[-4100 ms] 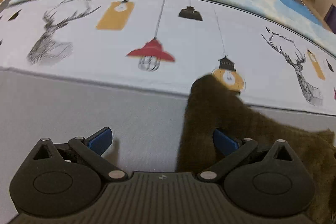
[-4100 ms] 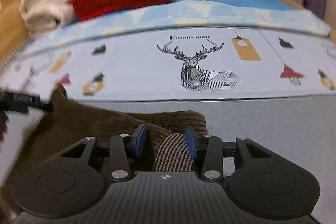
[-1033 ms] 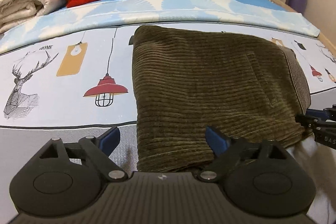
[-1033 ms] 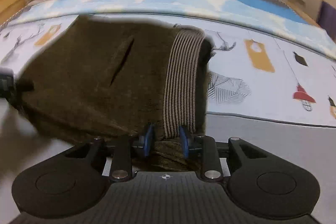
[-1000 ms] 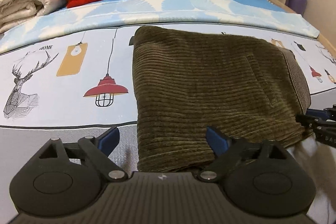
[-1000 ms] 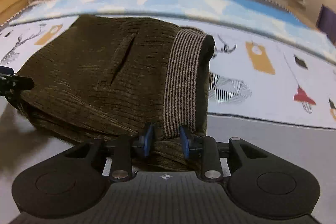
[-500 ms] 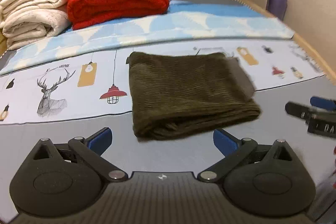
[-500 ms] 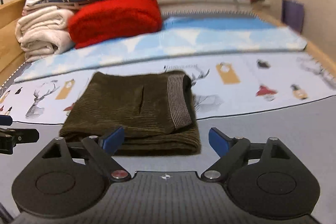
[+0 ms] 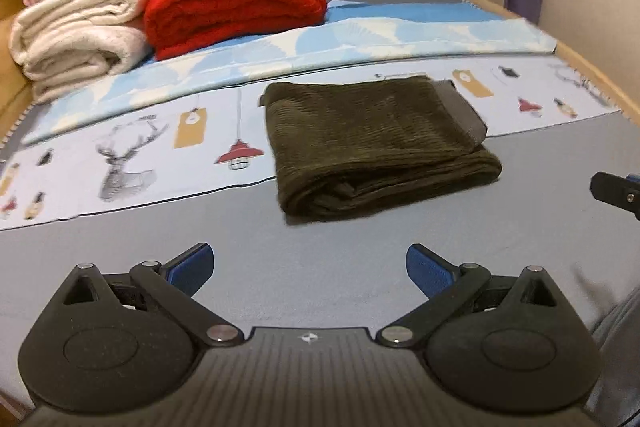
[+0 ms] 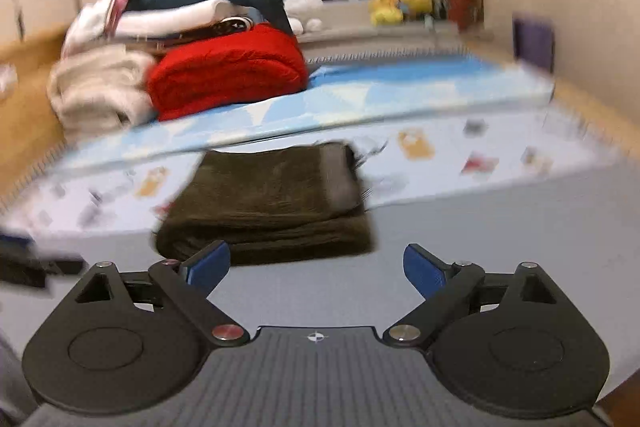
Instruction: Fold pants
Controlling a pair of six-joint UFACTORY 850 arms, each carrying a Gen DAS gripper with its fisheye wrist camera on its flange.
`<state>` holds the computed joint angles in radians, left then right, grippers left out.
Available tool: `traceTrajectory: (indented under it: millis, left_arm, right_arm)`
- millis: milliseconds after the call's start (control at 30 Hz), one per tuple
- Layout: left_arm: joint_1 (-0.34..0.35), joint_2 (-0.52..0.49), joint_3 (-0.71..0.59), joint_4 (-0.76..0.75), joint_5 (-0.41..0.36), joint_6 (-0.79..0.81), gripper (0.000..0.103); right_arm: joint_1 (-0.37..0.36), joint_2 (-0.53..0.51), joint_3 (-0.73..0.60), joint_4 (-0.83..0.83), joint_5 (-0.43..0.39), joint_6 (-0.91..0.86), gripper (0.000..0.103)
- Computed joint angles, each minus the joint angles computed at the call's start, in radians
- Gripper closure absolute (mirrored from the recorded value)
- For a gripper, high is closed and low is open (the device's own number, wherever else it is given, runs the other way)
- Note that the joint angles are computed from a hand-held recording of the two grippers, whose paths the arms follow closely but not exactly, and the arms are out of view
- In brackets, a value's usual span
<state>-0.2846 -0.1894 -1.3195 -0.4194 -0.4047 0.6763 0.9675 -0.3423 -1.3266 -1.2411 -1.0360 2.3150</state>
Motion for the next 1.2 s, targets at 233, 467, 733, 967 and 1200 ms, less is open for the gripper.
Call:
traceTrajectory:
  millis: [233, 467, 733, 967, 1200]
  left_arm:
    - [0.02, -0.103, -0.063, -0.089, -0.056, -0.073, 0.0]
    - [-0.001, -0.127, -0.069, 0.005, -0.008, -0.111, 0.0]
    - [-0.014, -0.119, -0.056, 0.02, 0.018, -0.119, 0.0]
    - [-0.023, -0.106, -0.036, 0.034, 0.026, -0.109, 0.0]
    - [-0.024, -0.108, -0.038, 0.024, 0.023, -0.093, 0.0]
  right_arm:
    - [-0.026, -0.057, -0.058, 0.032, 0.027, -0.086, 0.009]
    - [-0.027, -0.142, -0.143, 0.036, -0.027, -0.212, 0.009]
    - [-0.02, -0.14, -0.144, 0.034, -0.052, -0.23, 0.009]
    - [-0.012, -0.129, -0.128, 0.033, -0.07, -0.193, 0.009]
    - [-0.013, -0.135, -0.136, 0.034, -0.066, -0.218, 0.009]
